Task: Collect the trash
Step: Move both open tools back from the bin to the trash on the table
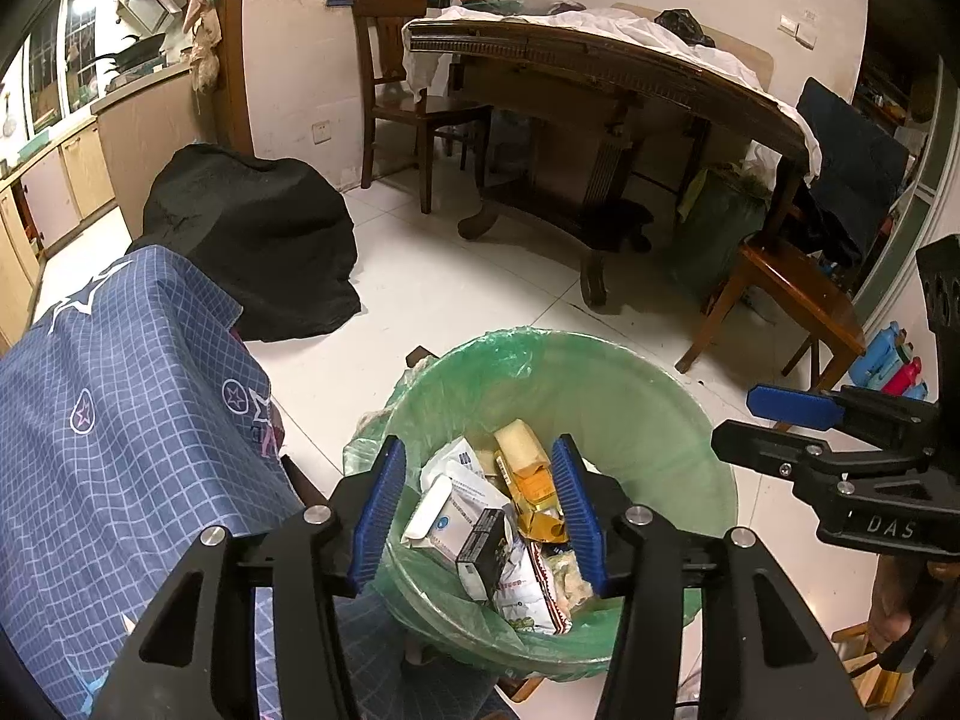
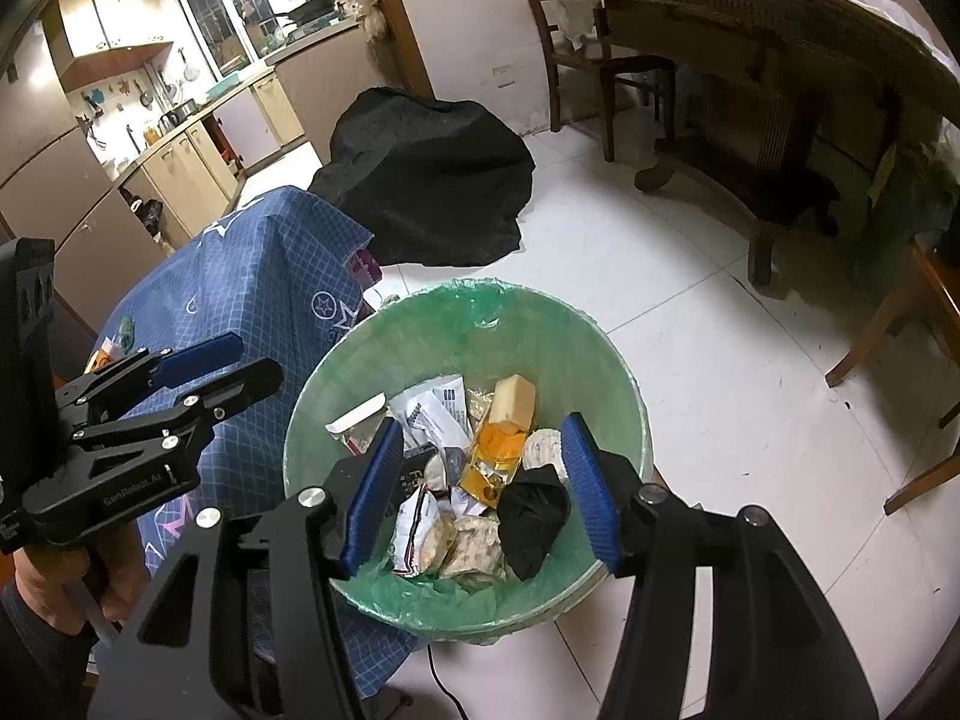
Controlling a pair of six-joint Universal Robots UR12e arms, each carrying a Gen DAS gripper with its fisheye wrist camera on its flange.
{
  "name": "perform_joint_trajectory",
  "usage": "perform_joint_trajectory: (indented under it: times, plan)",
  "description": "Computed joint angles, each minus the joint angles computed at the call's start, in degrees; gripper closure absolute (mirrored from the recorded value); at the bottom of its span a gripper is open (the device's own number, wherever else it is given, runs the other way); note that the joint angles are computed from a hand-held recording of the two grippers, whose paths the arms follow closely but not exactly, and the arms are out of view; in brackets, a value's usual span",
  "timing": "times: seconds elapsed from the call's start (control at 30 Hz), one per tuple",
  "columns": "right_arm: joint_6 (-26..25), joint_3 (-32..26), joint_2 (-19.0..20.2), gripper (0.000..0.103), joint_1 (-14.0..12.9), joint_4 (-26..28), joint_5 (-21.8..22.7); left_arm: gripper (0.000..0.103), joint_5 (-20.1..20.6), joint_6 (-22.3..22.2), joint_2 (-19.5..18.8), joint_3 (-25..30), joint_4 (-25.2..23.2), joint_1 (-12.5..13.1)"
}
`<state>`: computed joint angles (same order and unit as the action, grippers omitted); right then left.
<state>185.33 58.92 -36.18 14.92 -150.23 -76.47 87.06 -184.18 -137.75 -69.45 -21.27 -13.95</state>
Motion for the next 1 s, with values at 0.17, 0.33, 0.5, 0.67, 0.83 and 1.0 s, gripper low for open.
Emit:
perform_joint_trajectory:
  times: [0.17,0.33,0.5,0.67,0.83,1.0]
  plan:
    - [0.0,0.7,-0.3,0.05,0.0,-0.8,0.0,0.051,0.3,0.1,0.3,-0.8,0.3,0.0]
    - [0.1,2.8,-1.3,0.037,0.4,-4.1,-0.4,0.051,0.4,0.2,1.3,-2.5,1.3,0.1]
    - [-0.1,6.2,-2.9,0.022,1.5,-11.2,-4.3,0.05,1.4,1.0,3.1,-5.3,3.3,0.3]
    - [-1.7,9.9,-4.4,0.014,3.1,-18.9,-6.3,0.035,4.3,2.3,6.6,-11.4,9.3,0.9]
    - [-3.4,12.4,-5.5,0.012,4.7,-23.4,-5.5,0.031,7.3,1.2,10.4,-17.8,14.2,2.4]
    - [-4.1,13.6,-5.7,0.012,6.4,-26.4,-3.8,0.029,11.7,0.0,14.2,-24.2,17.7,4.3]
